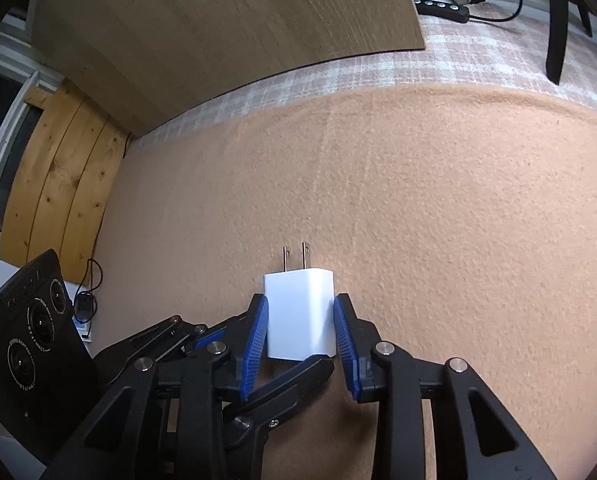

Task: Organize objects
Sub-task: 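Close the right gripper on the white charger and lift it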

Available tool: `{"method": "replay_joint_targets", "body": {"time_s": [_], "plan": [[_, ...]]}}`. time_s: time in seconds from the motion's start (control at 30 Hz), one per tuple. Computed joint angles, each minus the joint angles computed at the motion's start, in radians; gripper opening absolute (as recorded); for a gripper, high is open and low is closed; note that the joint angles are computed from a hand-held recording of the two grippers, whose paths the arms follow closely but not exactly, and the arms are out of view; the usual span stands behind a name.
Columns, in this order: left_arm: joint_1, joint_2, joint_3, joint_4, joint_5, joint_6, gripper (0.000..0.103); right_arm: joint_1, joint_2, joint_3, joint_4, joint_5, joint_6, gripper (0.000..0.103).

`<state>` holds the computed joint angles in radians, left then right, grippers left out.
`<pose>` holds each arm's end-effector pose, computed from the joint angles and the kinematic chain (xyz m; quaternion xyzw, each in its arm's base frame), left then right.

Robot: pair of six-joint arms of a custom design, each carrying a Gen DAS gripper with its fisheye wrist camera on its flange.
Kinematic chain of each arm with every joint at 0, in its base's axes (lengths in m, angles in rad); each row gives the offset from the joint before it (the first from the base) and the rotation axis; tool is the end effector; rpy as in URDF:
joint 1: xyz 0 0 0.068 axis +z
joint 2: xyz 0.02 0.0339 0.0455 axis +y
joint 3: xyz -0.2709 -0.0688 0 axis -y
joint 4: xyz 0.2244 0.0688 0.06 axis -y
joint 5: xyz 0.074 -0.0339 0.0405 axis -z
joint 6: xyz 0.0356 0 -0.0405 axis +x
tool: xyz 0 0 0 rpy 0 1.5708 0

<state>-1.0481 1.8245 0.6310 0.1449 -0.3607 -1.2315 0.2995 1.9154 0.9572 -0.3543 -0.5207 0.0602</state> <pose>0.1507 -0.2363 0.0962 -0.1331 0.9422 -0.1583 0.2635 0.2971 0.1103 0.1180 -0.1473 0.9474 0.2734 0.0768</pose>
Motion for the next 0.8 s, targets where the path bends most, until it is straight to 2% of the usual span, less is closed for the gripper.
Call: {"method": "replay_joint_targets", "body": {"time_s": [0.23,0.33,0.53,0.8], "plan": [[-0.069,0.014,0.025,-0.005,-0.038,-0.089,0.047,-0.031,-0.053,-0.074,0.011,-0.02,-0.018,0.031],[-0.119,0.02,0.061,-0.045,-0.071,-0.141,0.047,-0.063,-0.106,-0.127,0.004,-0.036,-0.042,0.031],[-0.218,0.061,0.243,-0.23,-0.138,-0.182,0.047,-0.172,-0.263,-0.234,-0.054,-0.067,-0.13,0.031],[-0.292,0.167,0.555,-0.429,-0.179,-0.149,0.047,-0.434,-0.491,-0.292,-0.284,-0.119,-0.336,0.031]]}}
